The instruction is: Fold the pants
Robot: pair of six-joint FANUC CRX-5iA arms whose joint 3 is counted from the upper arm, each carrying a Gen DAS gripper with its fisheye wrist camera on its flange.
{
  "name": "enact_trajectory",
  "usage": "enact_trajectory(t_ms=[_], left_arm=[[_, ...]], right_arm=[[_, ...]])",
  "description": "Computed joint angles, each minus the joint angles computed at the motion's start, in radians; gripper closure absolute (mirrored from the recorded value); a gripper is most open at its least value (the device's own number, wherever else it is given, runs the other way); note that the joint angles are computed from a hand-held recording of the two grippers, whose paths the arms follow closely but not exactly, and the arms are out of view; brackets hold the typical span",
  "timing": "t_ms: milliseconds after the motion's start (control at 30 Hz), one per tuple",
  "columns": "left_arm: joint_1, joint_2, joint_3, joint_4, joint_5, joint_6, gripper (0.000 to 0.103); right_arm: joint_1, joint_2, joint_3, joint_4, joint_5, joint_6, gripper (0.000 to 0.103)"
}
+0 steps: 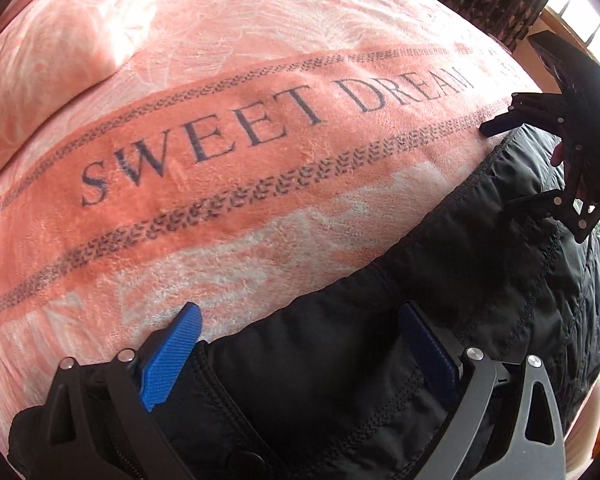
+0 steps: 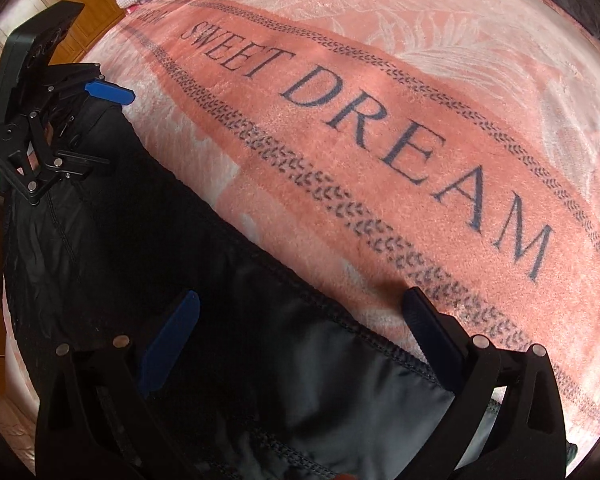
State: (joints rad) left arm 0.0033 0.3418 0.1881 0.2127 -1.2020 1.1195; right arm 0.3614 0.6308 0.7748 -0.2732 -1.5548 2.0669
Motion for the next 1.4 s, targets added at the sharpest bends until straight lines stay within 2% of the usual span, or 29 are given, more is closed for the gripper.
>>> enact_trajectory(t_ms=[167,233,267,333,367,400,567,700,833,933,1000,1133,1200,1300,1400], left_arm=[[0.007,-0.001,0.0,0.02,-0.013,-0.02,0.004],[0.005,-0.005,0.005,0.009,-0.022,-0.028,0.004],[0.005,-0.009,0.006,0.004,-0.028,-0.035,0.004],[-0.004,-0.002,0.02,-0.005,-0.03,-0.039,0.004],[-0.004,-0.002,0.02,-0.004,-0.027,-0.048,0.004],[-0.006,0.001,0.024,-0.003,-0.023,-0.057,0.004],[-0.013,0.039,0.055,0.033,-0.032,-0.112,0.004],[-0.014,0.084,0.098,0.094,-0.093,-0.175,0.003],[0.007,0.127,0.136,0.183,-0.201,-0.163,0.005],[0.01,0.101,0.121,0.166,-0.227,-0.183,0.029],[0.021,0.072,0.088,0.187,-0.23,-0.21,0.053],[0.044,-0.024,-0.001,0.232,-0.189,-0.248,0.08],[0.046,-0.102,-0.059,0.227,-0.141,-0.265,0.085],[0.039,-0.245,-0.163,0.222,-0.039,-0.257,0.086],[0.017,-0.41,-0.275,0.194,0.044,-0.235,0.088]], right_arm=[[0.031,-0.043,-0.085,0.07,0.068,0.051,0.002],[0.031,-0.075,-0.131,0.062,0.11,0.074,0.007],[0.027,-0.096,-0.153,0.045,0.126,0.1,0.021],[0.017,-0.126,-0.176,0.016,0.136,0.121,0.07],[0.015,-0.138,-0.186,0.015,0.136,0.127,0.079],[0.011,-0.156,-0.204,0.011,0.144,0.155,0.093],[0.001,-0.288,-0.332,-0.026,0.268,0.22,0.096],[-0.033,-0.351,-0.358,-0.123,0.323,0.249,0.096],[-0.025,-0.408,-0.413,-0.126,0.393,0.25,0.096],[-0.025,-0.444,-0.44,-0.147,0.415,0.244,0.096],[-0.02,-0.474,-0.471,-0.15,0.443,0.235,0.095],[0.019,-0.546,-0.566,-0.078,0.544,0.173,0.095],[0.039,-0.598,-0.619,-0.045,0.596,0.133,0.094],[0.086,-0.703,-0.727,0.035,0.689,0.075,0.093],[0.114,-0.817,-0.819,0.061,0.729,0.039,0.093]])
